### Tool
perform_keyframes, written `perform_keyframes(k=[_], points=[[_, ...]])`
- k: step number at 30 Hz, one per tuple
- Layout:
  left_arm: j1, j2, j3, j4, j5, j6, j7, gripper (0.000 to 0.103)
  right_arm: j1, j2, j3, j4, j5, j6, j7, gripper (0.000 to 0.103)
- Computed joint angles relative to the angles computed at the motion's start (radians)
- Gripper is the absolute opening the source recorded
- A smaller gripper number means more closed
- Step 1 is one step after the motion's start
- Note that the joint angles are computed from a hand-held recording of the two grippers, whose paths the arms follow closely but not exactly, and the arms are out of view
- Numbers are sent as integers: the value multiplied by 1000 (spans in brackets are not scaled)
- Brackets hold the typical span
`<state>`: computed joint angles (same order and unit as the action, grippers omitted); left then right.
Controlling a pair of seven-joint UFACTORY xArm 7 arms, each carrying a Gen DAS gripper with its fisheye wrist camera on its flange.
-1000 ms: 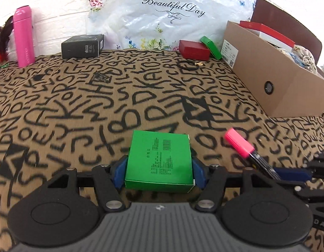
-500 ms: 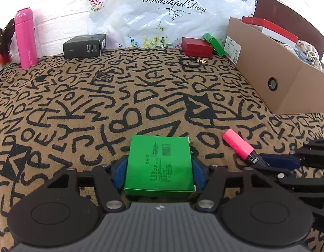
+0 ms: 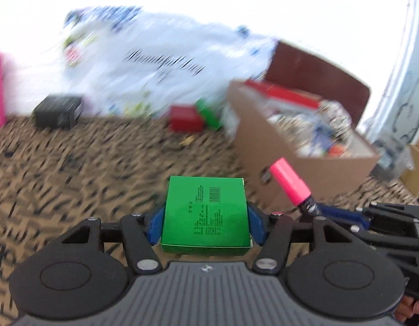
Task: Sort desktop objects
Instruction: 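Lift the green box with the left gripper while the right gripper carries the marker to the box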
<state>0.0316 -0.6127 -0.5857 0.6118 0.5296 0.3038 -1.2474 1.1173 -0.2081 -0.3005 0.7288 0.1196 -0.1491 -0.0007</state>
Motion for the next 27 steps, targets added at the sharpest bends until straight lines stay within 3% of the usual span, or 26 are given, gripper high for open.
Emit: perform_keyframes(k=[4,7,10,13,15,18,22,26,27], points=[[93,113,-68,152,67,-52,-14,63,-251,-31,183,-1,-1,-89,33,13],[186,217,-150,281,162,-70,-67,63,-482,-16,354,33,61,-137,20,13],[299,349,-272,429,323,-32,-168,63,-611,27,415,87,93,-176,30,13],[363,525,-380,571,539,62,-295,63,-630,92,357,151,28,-194,132,13],[330,653,-398,652,659,150,-342,63,-678,136,371,188,47,-200,133,13],[251,784,-362,733,752,218,-361,63,-741,225,428,267,178,-207,36,13],[166,883,-299,792,784,264,-321,63,-711,315,391,350,293,-187,-49,14],[132,913,-240,795,782,215,-326,66,-693,375,356,397,272,-127,-48,15],[130,908,-228,787,780,190,-328,74,-669,383,329,405,266,-106,-54,16]])
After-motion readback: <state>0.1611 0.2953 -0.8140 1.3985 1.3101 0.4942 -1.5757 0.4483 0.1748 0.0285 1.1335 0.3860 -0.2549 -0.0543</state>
